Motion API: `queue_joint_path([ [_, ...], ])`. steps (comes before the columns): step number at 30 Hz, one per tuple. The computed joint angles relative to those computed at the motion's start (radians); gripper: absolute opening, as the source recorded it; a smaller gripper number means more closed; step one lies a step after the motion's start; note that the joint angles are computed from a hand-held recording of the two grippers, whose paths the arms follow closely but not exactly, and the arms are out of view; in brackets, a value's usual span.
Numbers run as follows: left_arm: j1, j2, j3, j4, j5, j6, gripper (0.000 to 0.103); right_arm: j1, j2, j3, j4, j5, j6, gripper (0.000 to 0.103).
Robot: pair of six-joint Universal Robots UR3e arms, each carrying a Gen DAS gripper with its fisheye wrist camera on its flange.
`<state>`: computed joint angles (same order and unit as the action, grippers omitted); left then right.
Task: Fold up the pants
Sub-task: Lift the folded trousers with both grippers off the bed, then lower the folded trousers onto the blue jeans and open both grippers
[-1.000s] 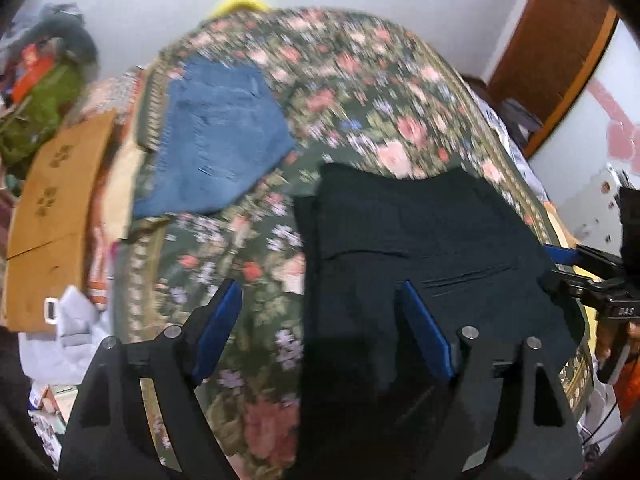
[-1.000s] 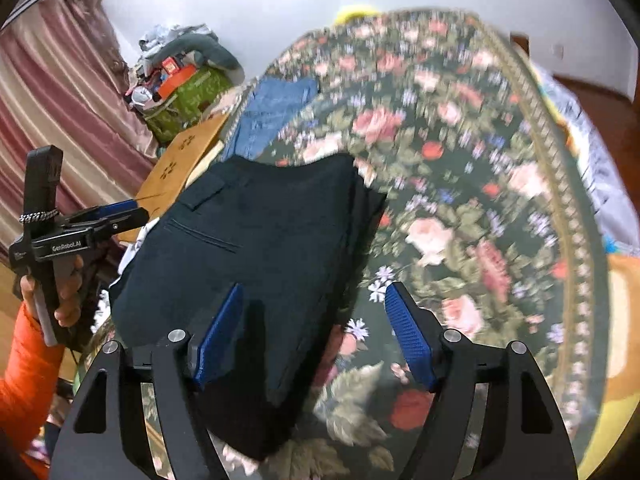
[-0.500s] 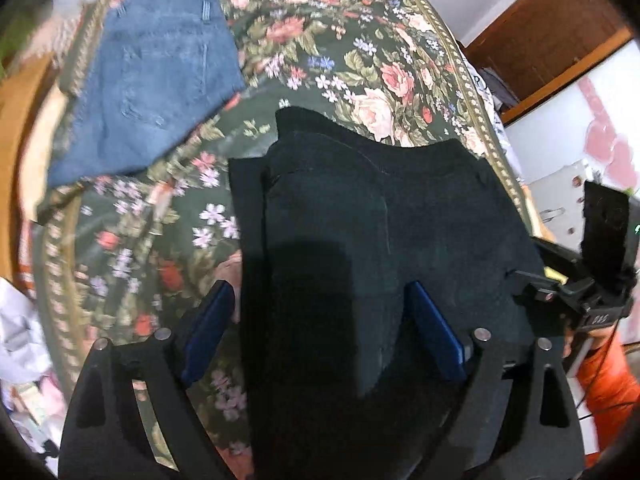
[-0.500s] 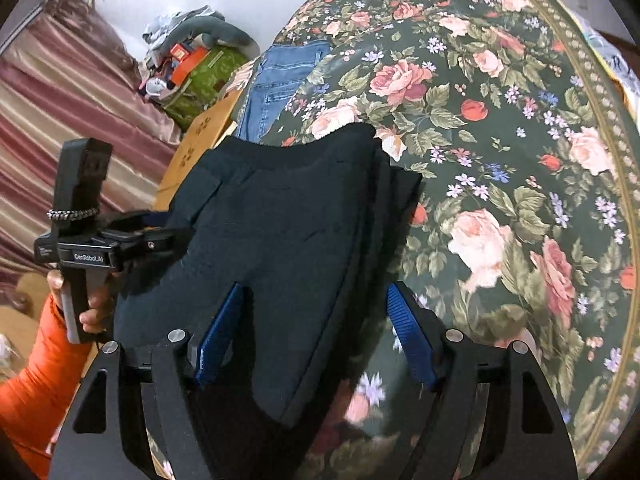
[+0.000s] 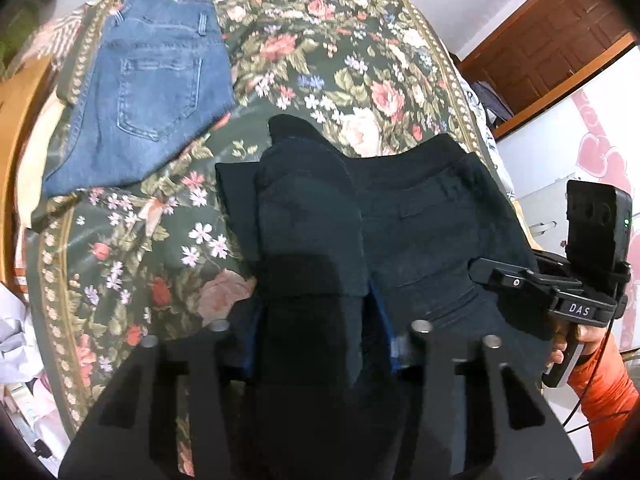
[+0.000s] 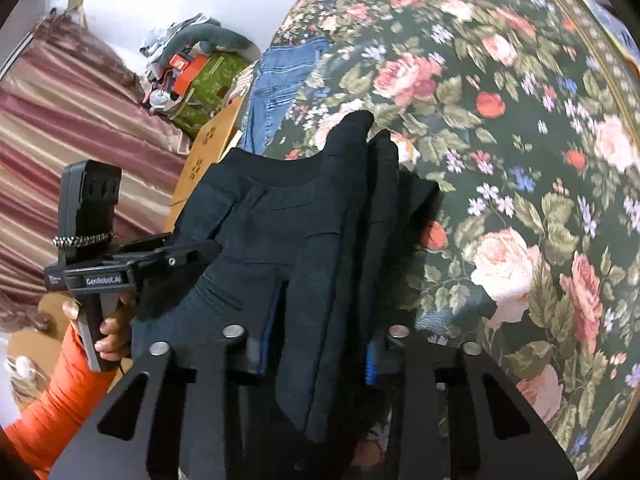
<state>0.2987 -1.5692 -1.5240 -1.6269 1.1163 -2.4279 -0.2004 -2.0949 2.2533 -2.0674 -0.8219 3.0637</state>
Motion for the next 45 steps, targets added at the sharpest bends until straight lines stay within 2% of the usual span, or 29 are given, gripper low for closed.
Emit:
queue_joint_path([
  [7,0.041,0.129,-0.001,-0.029,-0.046,0.064,0.028,0.112,0.018,-0.089,-0.105,-0.098,0.067,0.020],
  [12,0.118,0.208,0.050,-0.066,-0.119,0.119,0.027,0.168,0.071,-0.180,-0.204,-0.143,0.114,0.020],
  [20,0.236,0.150,0.267,-0.076,-0.239,0.108,0.027,0.332,0.320,-0.483,-0.393,-0.276,0.198,0.019],
  [26,0.267,0.002,0.456,-0.013,-0.274,0.035,0.026,0.417,0.562,-0.754,-0.471,-0.335,0.243,0.019],
  [34,0.229,-0.246,0.603,0.185,-0.200,-0.099,0.026,0.495,0.921,-1.155,-0.443,-0.399,0.250,0.019],
  [39,0.194,-0.434,0.709,0.251,-0.123,-0.159,0.026,0.507,1.146,-1.402,-0.362,-0.402,0.255,0.019],
  [45,0.134,-0.703,0.924,0.266,-0.028,-0.214,0.026,0.497,1.481,-1.872,-0.116,-0.387,0.263,0.019],
])
